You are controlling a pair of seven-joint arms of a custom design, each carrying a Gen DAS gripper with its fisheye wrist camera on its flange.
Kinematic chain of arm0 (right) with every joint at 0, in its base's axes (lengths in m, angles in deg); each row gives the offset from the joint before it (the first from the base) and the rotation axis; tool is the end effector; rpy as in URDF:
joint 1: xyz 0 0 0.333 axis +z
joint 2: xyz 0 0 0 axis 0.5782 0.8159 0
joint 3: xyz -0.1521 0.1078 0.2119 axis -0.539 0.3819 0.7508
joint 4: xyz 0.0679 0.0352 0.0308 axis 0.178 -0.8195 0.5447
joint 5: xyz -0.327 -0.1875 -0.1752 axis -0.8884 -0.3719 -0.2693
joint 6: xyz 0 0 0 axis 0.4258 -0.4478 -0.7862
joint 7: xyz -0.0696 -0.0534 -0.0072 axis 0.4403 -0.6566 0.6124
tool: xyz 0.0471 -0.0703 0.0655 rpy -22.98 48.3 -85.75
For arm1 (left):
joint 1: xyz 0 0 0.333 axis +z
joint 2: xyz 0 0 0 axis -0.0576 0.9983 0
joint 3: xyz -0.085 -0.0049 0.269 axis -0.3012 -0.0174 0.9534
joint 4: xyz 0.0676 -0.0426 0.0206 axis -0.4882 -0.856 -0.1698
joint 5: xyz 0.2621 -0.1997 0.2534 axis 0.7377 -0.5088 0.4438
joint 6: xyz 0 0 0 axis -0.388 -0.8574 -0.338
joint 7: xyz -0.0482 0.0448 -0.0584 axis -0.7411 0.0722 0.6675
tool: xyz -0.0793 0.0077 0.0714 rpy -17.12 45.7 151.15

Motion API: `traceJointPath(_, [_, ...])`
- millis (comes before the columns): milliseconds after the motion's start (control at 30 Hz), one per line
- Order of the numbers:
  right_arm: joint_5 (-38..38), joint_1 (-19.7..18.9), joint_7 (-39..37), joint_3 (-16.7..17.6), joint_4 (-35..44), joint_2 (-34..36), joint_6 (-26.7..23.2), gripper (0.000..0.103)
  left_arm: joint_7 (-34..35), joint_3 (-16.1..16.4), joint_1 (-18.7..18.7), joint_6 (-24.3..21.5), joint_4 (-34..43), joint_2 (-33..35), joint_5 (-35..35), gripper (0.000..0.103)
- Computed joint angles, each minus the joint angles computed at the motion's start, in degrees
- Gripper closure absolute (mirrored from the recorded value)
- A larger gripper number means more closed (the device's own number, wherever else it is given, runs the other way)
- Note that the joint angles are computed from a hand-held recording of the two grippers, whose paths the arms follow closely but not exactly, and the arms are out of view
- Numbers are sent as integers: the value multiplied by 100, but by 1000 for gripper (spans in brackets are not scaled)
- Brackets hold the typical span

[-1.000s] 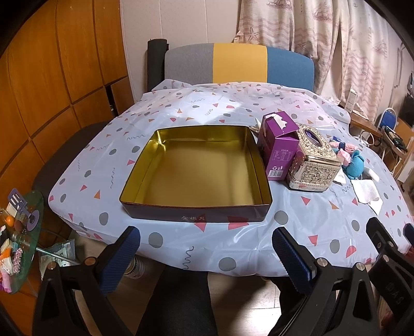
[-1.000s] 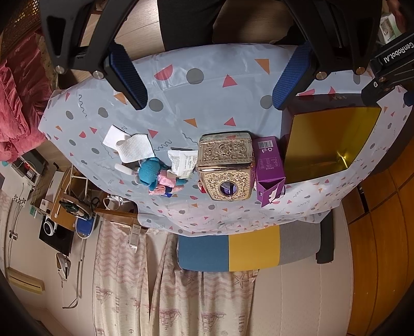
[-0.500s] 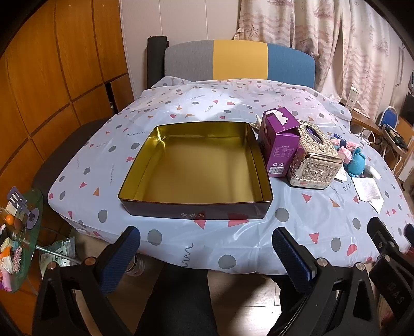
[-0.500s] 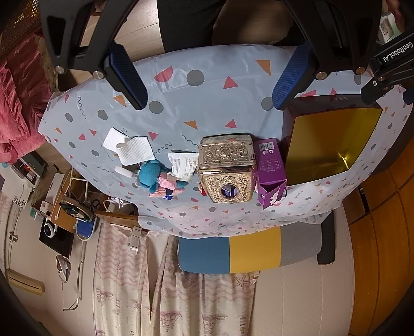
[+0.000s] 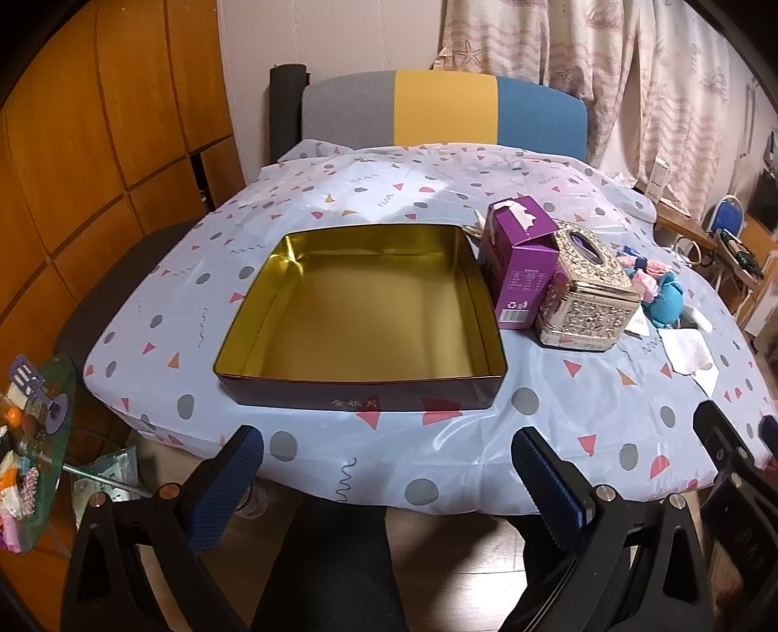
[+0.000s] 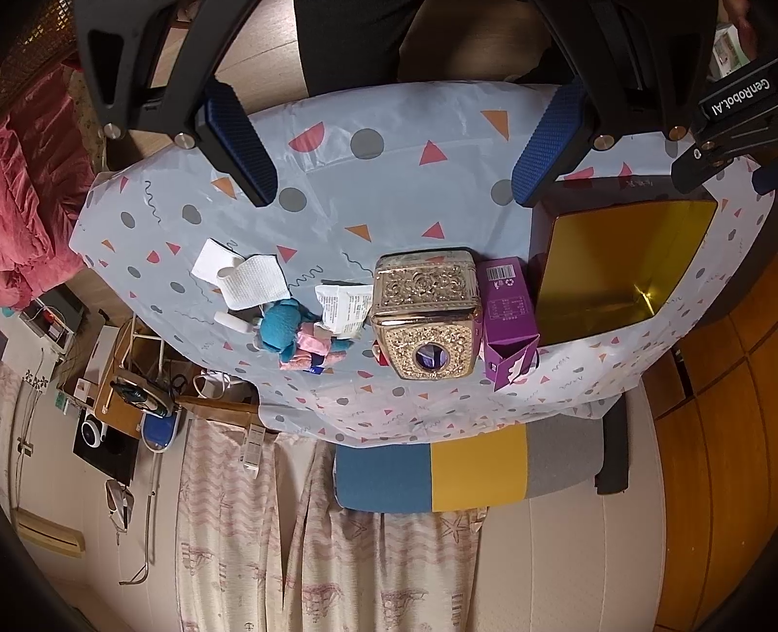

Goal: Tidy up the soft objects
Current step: 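Reach the right tool to the white waffle towel and grasp it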

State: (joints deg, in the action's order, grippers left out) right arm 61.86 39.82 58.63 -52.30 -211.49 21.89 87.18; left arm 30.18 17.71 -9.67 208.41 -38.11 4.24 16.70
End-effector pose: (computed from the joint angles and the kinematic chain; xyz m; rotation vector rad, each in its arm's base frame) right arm 0.5242 0.0941 0.5578 -1.6277 1.7519 -0.8737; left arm 0.5184 -0.2249 0.5706 -1.9297 1.5960 -0.5897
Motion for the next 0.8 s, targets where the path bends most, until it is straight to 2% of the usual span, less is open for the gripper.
traceJointPath(67, [154, 58, -103, -102, -2, 26, 118, 4, 289, 150, -64, 297, -83, -3, -415, 0])
traceJointPath(200, [716, 179, -457, -407, -59, 134, 593, 4, 984, 406, -165, 1259, -459, -48, -1473, 0])
traceJointPath(267, [910, 179, -626, -497, -62, 212, 797, 0, 1266, 478, -207, 1575, -568, -8, -2066, 0])
traceJointPath(333, [806, -29, -636, -456, -86, 343, 1186, 0, 1532, 510, -238, 1516, -488, 103, -2556, 0])
traceJointPath(400, [309, -458, -303, -186, 6, 471, 1096, 0, 1834, 574, -305, 1501, -417, 211, -3135, 0])
traceJointPath(433, [374, -412, -420, -261, 59, 536, 941, 0, 1940, 588, -326, 1587, -431, 247, -3378, 0])
traceJointPath(500, [843, -185, -903, -536, 201, 725, 581, 0, 1894, 473, -265, 1563, -324, 388, -3258, 0])
traceJointPath(567, [1233, -117, -1245, -702, 257, 879, 421, 0, 2392, 519, -360, 1426, -164, 543, -3585, 0])
traceJointPath(633, [1411, -204, -1332, -766, 349, 1071, 241, 9, 2775, 568, -413, 1149, 55, 729, -3999, 0])
traceJointPath(700, [1410, -352, -1290, -800, 455, 1250, 168, 16, 2754, 537, -398, 957, 263, 906, -4017, 0])
traceJointPath(800, [1183, -584, -1103, -845, 601, 1481, 363, 18, 2778, 499, -407, 942, 480, 1127, -3964, 0])
